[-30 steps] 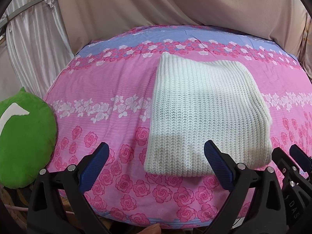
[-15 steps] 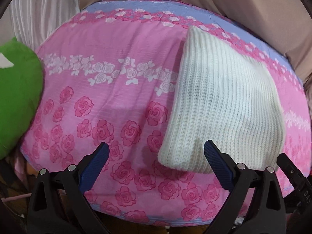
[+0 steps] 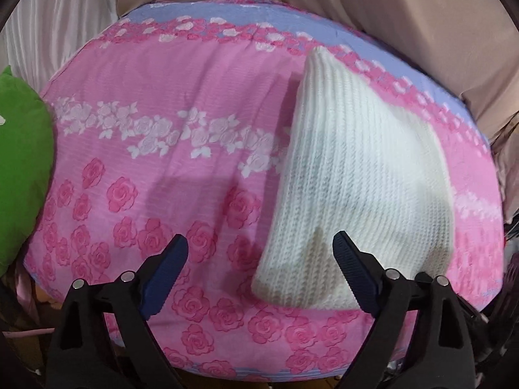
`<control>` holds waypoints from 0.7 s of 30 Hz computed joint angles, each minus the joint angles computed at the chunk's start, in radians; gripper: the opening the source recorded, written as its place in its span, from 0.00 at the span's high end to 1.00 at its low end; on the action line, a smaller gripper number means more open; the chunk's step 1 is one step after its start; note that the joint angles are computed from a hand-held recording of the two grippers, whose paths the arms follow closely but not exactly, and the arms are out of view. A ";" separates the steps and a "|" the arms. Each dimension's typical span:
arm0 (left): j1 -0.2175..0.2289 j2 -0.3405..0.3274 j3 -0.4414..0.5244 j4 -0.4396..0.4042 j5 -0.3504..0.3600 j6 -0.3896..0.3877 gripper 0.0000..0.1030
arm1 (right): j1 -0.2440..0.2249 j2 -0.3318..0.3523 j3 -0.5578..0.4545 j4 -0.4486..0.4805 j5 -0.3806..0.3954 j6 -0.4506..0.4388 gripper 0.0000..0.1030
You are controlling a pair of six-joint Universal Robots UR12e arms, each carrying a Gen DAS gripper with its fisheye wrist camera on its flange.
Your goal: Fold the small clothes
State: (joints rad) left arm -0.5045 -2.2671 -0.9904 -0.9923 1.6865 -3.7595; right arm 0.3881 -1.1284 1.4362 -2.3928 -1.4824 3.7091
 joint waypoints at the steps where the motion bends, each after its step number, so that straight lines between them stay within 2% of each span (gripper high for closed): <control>1: 0.001 0.000 0.004 0.012 0.006 0.006 0.10 | 0.002 -0.006 0.002 -0.019 -0.012 0.005 0.87; 2: 0.003 -0.007 0.019 0.026 0.008 0.016 0.08 | 0.005 -0.011 -0.004 -0.040 -0.040 0.004 0.79; 3: 0.005 -0.014 0.030 0.037 0.000 0.025 0.07 | 0.009 -0.014 -0.012 -0.057 -0.077 0.000 0.59; 4: 0.009 -0.027 0.054 0.033 -0.013 0.034 0.06 | 0.011 -0.012 -0.022 -0.079 -0.119 -0.010 0.45; 5: 0.015 -0.051 0.092 0.015 -0.045 0.048 0.06 | 0.008 -0.007 -0.030 -0.111 -0.143 -0.024 0.26; 6: 0.019 -0.071 0.120 0.001 -0.064 0.057 0.05 | 0.002 0.001 -0.041 -0.117 -0.143 -0.033 0.23; 8: 0.024 -0.129 0.206 -0.083 -0.082 0.064 0.05 | -0.022 0.032 -0.083 -0.063 -0.094 -0.037 0.23; 9: 0.028 -0.142 0.220 -0.099 -0.100 0.065 0.04 | -0.035 0.053 -0.106 -0.023 -0.048 -0.033 0.23; 11: 0.045 -0.155 0.209 -0.064 -0.201 0.038 0.04 | -0.057 0.081 -0.117 0.005 0.038 -0.013 0.23; 13: 0.062 -0.154 0.185 -0.014 -0.308 -0.011 0.04 | -0.075 0.095 -0.099 -0.021 0.123 0.047 0.22; 14: 0.070 -0.154 0.172 0.012 -0.363 -0.042 0.11 | -0.081 0.092 -0.081 -0.056 0.148 0.074 0.28; 15: 0.077 -0.152 0.158 0.048 -0.417 -0.062 0.31 | -0.088 0.091 -0.068 -0.095 0.183 0.099 0.43; 16: 0.080 -0.149 0.153 0.068 -0.449 -0.078 0.35 | -0.089 0.085 -0.060 -0.116 0.194 0.111 0.52; 17: 0.078 -0.145 0.155 0.073 -0.440 -0.076 0.46 | -0.089 0.079 -0.061 -0.122 0.194 0.118 0.62; 18: 0.077 -0.137 0.157 0.088 -0.448 -0.058 0.53 | -0.090 0.069 -0.056 -0.151 0.201 0.125 0.66; 20: 0.079 -0.121 0.157 0.126 -0.474 -0.049 0.56 | -0.090 0.049 -0.050 -0.228 0.213 0.123 0.69; 21: 0.081 -0.110 0.157 0.153 -0.478 -0.045 0.56 | -0.085 0.037 -0.061 -0.251 0.195 0.104 0.70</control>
